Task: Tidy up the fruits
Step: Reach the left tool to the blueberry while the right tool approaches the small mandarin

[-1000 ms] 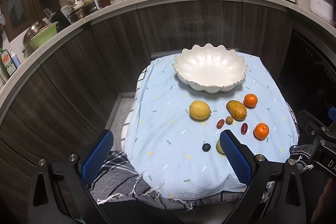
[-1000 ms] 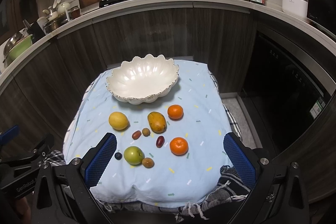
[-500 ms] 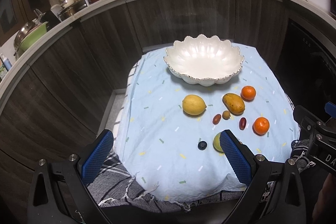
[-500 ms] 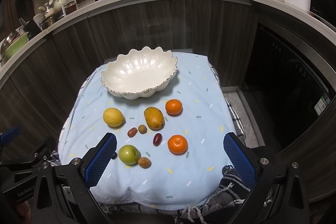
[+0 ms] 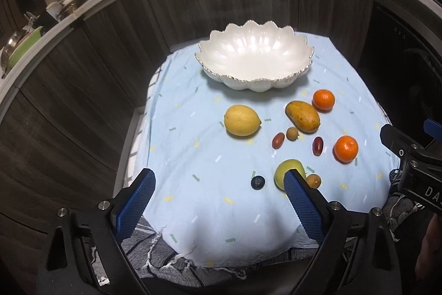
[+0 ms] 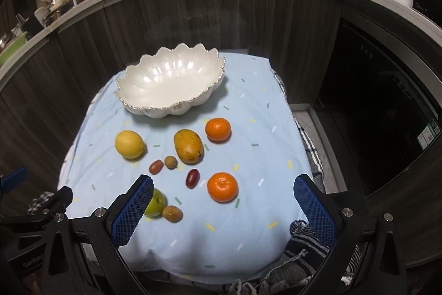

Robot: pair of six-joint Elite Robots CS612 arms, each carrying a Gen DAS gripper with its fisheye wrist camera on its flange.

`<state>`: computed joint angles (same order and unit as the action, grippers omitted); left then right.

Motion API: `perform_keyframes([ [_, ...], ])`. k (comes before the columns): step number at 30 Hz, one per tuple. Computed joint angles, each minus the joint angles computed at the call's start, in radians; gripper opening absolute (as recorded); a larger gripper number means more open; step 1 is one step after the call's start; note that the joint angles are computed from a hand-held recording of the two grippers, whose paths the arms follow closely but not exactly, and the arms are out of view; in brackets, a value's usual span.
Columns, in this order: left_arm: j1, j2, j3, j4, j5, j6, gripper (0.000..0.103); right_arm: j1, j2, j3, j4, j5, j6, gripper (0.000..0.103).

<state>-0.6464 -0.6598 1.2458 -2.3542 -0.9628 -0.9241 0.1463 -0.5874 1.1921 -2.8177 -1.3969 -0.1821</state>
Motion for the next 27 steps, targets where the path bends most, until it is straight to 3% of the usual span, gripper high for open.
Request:
perform_keyframes([
  [9, 0.023, 0.05, -0.047, 0.013, -0.062, 0.034, 0.089, 0.008, 0.057, -0.071, 0.07, -0.027, -0.02, 0.101],
  [27, 0.051, 0.123, -0.095, -0.047, -0.174, 0.104, 0.077, 0.02, 0.137, -0.174, 0.154, -0.059, -0.061, 0.097],
])
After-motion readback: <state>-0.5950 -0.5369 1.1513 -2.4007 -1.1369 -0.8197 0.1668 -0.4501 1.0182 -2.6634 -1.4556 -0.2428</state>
